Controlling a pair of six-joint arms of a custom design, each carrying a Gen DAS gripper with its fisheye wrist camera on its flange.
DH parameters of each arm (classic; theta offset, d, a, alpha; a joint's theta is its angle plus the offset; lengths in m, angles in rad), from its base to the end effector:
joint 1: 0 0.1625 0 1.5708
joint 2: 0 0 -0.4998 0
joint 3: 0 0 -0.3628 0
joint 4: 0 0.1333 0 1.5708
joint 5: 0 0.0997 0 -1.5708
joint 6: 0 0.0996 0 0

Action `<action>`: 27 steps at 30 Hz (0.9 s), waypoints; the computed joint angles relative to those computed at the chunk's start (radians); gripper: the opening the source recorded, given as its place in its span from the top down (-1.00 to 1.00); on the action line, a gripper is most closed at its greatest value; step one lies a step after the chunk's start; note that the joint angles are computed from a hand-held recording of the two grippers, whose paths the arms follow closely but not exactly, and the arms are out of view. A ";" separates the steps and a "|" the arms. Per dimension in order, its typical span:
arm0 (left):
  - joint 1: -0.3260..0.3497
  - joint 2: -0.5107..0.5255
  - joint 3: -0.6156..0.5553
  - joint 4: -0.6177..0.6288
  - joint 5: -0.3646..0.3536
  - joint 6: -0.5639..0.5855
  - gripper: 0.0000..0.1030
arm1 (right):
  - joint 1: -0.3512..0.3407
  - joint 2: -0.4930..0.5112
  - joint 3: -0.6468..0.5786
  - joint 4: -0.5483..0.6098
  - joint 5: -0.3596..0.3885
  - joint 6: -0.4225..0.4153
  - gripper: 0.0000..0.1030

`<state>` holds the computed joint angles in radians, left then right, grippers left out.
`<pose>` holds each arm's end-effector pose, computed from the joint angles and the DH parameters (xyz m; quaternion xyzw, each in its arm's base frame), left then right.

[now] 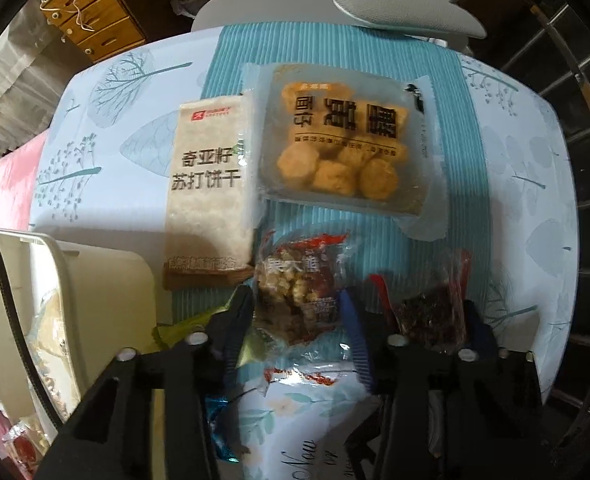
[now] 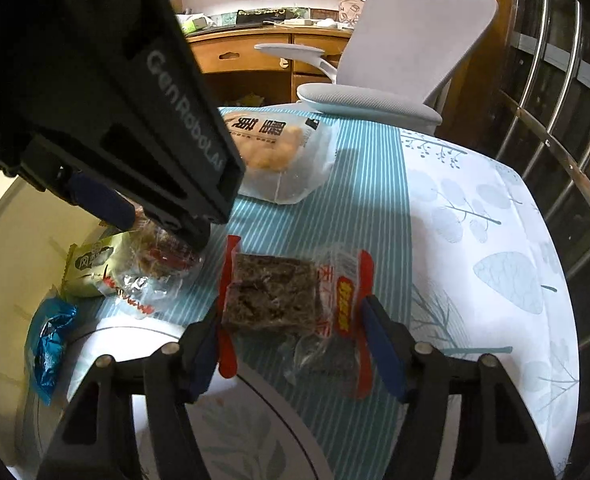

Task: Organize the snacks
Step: 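Grasp the clear nut bag with left gripper while right gripper grasps the red-ended brown bar bag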

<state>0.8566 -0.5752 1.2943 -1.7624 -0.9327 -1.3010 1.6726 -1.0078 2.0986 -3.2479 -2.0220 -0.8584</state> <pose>-0.3380 -0.6840 0.0761 -0.1868 0.9012 -0.1239 0.3710 0.1470 -0.5549 0.2439 0.3736 -0.8574 0.1826 0.3030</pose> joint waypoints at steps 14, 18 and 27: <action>-0.044 -0.041 0.080 -0.063 0.027 -0.029 0.88 | -0.016 -0.054 -0.028 0.166 0.034 0.018 0.24; -0.055 -0.050 0.092 -0.085 0.006 -0.024 0.92 | -0.019 -0.089 -0.018 0.217 0.046 -0.001 0.24; -0.077 -0.082 0.128 -0.125 0.026 -0.042 0.58 | -0.034 -0.201 0.003 0.347 0.067 0.072 0.25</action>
<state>0.7792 -0.6568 1.4224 -1.8874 -0.9070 -1.3426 1.6385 -1.2083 2.1017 -2.9009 -1.9554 -0.7869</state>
